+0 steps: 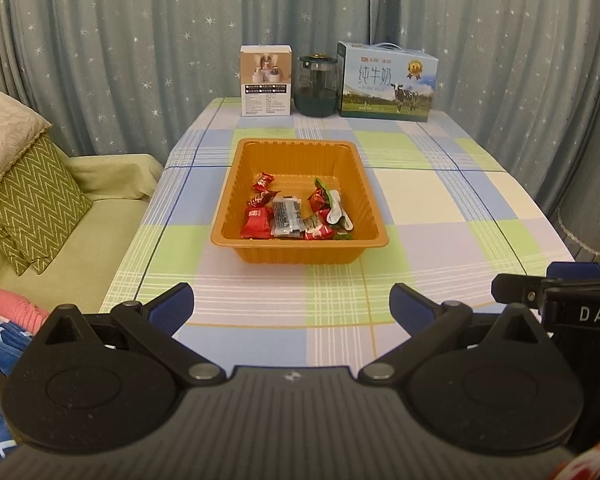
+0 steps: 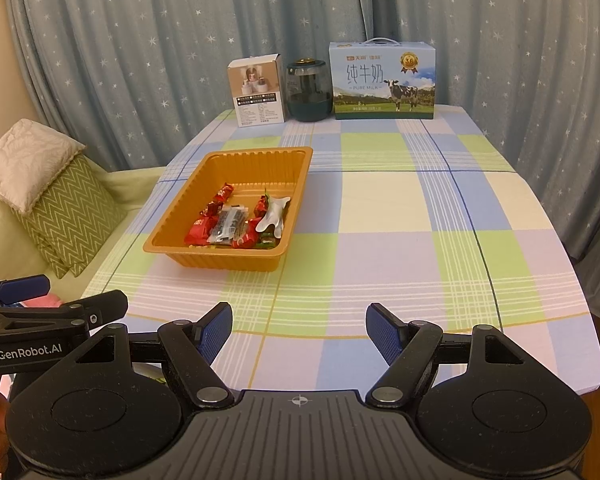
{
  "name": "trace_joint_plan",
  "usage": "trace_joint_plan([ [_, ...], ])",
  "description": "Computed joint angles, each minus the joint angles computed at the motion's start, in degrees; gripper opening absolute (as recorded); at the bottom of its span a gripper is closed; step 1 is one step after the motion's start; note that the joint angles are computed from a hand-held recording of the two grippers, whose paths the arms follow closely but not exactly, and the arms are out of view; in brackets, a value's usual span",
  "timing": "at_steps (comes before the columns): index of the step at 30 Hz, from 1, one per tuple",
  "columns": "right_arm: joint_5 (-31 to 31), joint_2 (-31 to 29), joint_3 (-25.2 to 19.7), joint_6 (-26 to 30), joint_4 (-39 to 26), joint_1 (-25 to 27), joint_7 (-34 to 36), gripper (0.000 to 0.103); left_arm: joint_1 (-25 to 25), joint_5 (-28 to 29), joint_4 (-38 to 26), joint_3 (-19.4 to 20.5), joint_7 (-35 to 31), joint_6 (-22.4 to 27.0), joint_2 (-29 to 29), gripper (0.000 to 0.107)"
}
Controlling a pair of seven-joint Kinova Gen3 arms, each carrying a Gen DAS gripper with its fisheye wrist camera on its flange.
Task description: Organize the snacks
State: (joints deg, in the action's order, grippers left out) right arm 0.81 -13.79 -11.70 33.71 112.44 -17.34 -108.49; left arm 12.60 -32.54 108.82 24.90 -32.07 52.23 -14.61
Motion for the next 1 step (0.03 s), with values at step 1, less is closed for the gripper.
trace_joint_plan([
  [1,-0.02,-0.03,0.02,-0.03,0.03,0.00,-0.02,0.074,-0.16,-0.23,0.04,0.15,0.38,0.09,0.08,0.103],
])
